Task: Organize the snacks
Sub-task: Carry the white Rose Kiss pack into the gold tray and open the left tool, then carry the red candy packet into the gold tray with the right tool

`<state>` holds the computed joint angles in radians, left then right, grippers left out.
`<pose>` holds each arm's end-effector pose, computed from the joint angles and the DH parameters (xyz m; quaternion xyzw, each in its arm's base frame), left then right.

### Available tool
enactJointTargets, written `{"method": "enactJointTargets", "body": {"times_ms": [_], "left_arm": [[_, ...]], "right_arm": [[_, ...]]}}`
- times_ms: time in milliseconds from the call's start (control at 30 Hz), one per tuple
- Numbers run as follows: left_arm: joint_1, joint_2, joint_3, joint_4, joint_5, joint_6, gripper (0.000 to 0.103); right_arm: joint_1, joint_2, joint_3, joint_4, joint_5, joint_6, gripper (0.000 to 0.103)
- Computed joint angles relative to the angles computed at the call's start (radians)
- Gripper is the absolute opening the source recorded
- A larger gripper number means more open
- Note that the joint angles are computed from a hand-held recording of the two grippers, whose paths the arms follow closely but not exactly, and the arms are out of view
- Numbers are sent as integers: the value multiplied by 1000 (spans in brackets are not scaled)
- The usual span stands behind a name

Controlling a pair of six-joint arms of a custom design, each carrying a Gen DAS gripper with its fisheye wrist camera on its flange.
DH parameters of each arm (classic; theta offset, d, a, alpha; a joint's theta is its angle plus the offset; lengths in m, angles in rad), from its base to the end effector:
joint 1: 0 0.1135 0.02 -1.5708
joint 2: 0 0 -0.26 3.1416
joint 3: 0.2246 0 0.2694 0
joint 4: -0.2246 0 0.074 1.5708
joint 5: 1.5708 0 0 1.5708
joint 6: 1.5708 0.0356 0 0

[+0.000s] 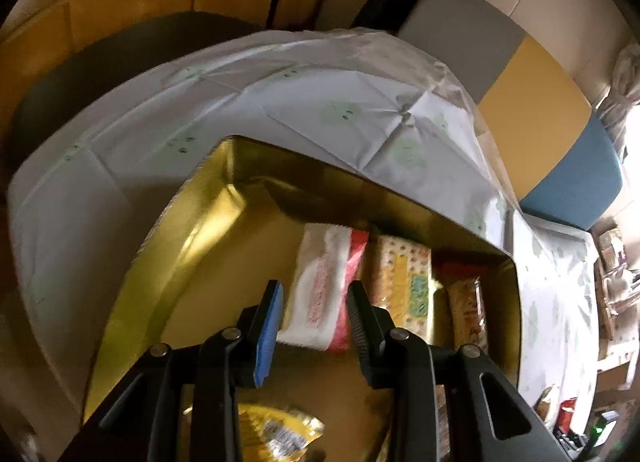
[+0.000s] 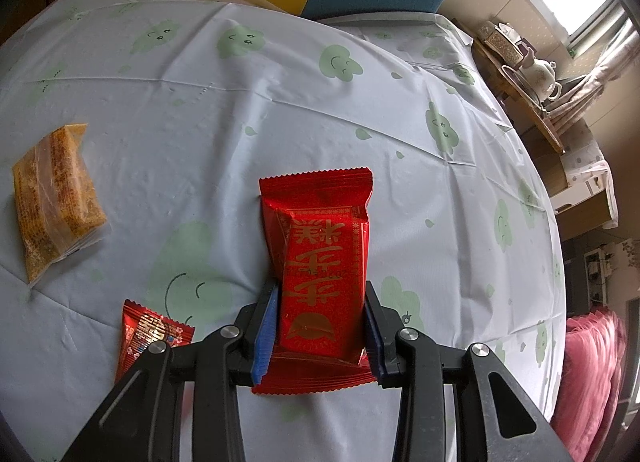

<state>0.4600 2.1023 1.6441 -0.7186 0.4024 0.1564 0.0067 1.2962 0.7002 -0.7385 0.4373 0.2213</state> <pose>0.4138 0.1894 0.1767 -0.1066 0.9557 -0.1286 0.2422 0.2255 -0.0136 0.1627 0.1292 0.9611 -0.2009 0.1388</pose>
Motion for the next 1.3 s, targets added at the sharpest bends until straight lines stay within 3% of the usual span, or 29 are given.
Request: {"method": "enactJointTargets", "body": {"times_ms": [367,733,1300], "left_arm": [[44,-288,-355,150,12,118,35],[52,-580,-678,191,50,295,35],[103,-690,-792,200,116,370,35]], "right_arm": [[25,-2,-3,-7,21,14,38],[1,-16,6,-14,-6,8,37],[-15,-159,46,-61,-128,56,37]]}}
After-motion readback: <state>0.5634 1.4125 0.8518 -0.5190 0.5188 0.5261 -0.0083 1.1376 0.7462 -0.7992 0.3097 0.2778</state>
